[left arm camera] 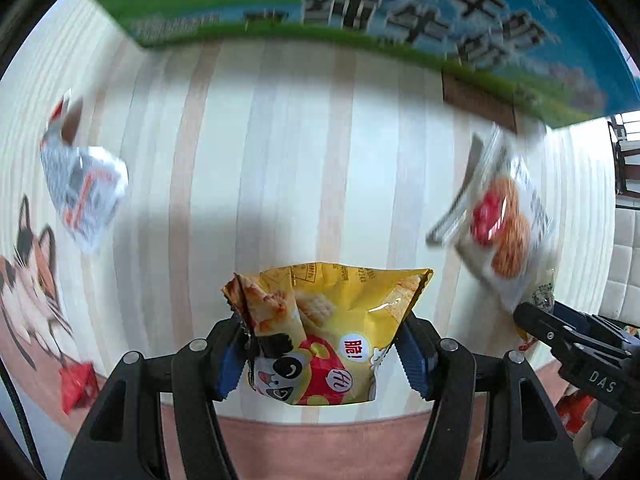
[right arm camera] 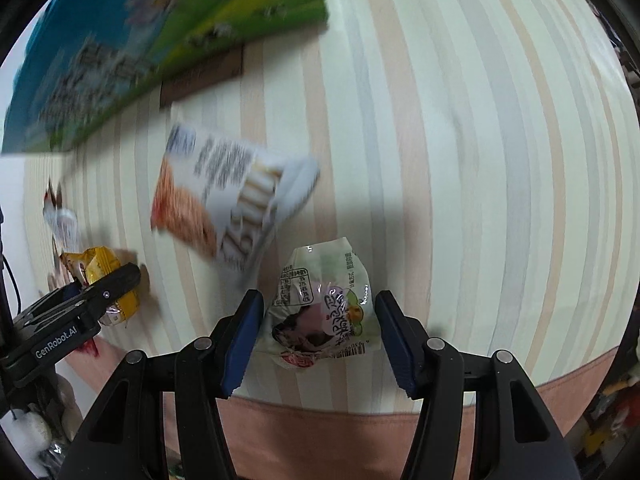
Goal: Organize snacks
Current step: 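Grasp the yellow panda chip bag with left tool while right tool grasps the clear bun packet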
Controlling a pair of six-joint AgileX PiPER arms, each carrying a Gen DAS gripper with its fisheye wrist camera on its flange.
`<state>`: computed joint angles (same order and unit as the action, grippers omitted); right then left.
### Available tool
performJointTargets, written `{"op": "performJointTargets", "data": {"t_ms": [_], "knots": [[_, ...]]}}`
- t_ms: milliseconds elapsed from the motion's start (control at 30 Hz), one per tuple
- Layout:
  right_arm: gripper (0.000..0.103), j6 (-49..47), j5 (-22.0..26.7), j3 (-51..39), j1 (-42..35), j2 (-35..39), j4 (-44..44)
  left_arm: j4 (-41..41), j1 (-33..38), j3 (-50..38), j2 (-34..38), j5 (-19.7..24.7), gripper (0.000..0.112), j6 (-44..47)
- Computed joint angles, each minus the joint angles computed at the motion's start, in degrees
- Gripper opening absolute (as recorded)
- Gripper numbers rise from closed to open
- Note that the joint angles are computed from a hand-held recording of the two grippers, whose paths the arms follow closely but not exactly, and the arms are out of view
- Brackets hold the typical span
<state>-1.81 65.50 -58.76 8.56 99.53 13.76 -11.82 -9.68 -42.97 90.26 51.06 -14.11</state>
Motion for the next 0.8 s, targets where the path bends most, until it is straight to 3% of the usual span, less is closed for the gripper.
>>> {"op": "performJointTargets", "data": {"t_ms": [200,467,600,800], "knots": [[0.067,0.97,-2.89,5.18,1.12,-2.9,1.33,1.12,-1.38,-0.53,1.8,-1.02,0.064,-1.28],[0.073,1.71,-0.03,0.76,1.52,0.13,0.19,4.27,-9.41,-7.87,8.96,-0.71,0.066,-9.33],[0.073,3.93,-0.81,1.16,4.35,-0.21,-0.77,4.31,-15.09,-9.28,9.38,-0.27,0.066,-14.9],[0.072,7.59,-2.67,2.3,9.01,-1.11,-2.26,6.27,-15.9,-8.26,6.1,1.82,0.066,-16.99]]}}
